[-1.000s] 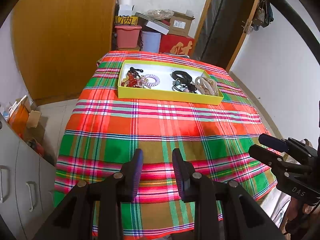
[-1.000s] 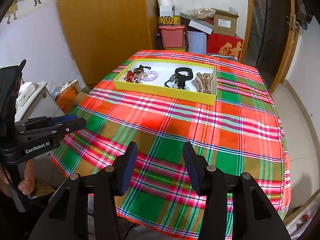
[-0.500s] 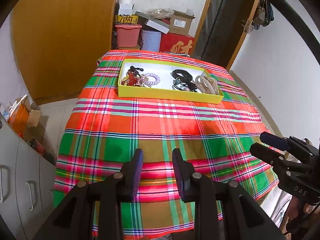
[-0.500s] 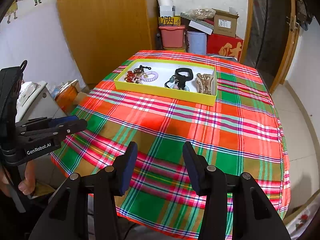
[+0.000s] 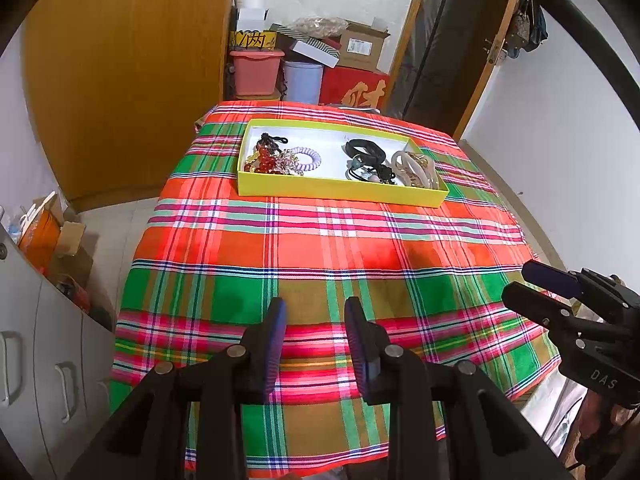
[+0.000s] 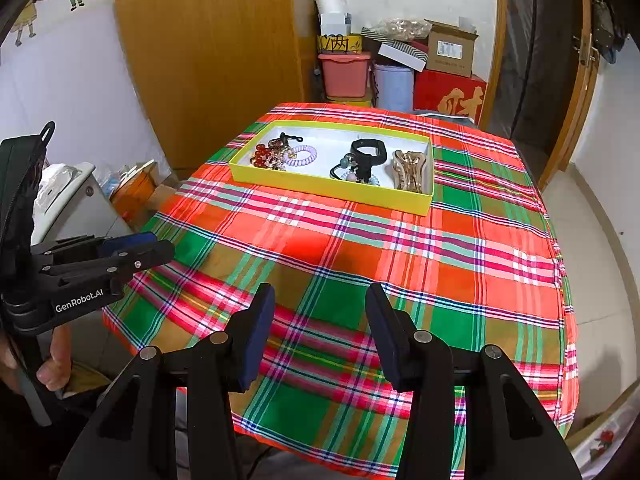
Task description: Organize jewelry
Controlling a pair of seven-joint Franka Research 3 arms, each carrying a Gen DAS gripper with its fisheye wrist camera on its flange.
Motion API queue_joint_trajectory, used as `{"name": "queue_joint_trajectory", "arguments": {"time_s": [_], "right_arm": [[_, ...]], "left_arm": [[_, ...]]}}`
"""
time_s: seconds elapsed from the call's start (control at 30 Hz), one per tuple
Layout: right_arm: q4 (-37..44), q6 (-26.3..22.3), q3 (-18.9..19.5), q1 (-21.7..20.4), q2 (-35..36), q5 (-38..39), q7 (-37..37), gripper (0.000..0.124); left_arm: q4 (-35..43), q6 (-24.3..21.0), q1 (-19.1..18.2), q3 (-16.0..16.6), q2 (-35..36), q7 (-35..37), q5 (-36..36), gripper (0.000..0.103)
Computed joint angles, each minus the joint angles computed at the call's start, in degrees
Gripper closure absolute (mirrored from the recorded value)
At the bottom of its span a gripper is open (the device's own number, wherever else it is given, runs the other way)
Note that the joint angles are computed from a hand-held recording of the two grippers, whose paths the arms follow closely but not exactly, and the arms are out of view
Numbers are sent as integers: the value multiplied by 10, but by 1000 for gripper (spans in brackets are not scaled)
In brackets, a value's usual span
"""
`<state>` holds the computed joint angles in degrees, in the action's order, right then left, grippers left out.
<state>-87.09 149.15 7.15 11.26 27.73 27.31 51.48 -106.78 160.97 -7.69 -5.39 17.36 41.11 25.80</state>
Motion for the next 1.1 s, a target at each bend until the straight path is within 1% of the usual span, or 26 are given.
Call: {"name": "queue_joint_trajectory", "arguments": {"time_s": [0.53, 0.83, 0.93, 1.1], "right_arm": [[4, -4, -2, 1, 2, -3, 4, 76], [11, -8, -2, 0, 8, -5, 6, 76], [13, -9, -2, 0, 11, -5, 7, 76], [14, -11, -3, 0, 14, -8, 10, 76]], "left_arm": [[6, 0, 5, -8, 6, 31, -27, 73], [15, -10, -4, -1, 12, 23, -15, 73], [19, -17, -12, 6, 14, 8, 1, 73], [27, -27, -14, 6, 20, 2, 14, 73]]}}
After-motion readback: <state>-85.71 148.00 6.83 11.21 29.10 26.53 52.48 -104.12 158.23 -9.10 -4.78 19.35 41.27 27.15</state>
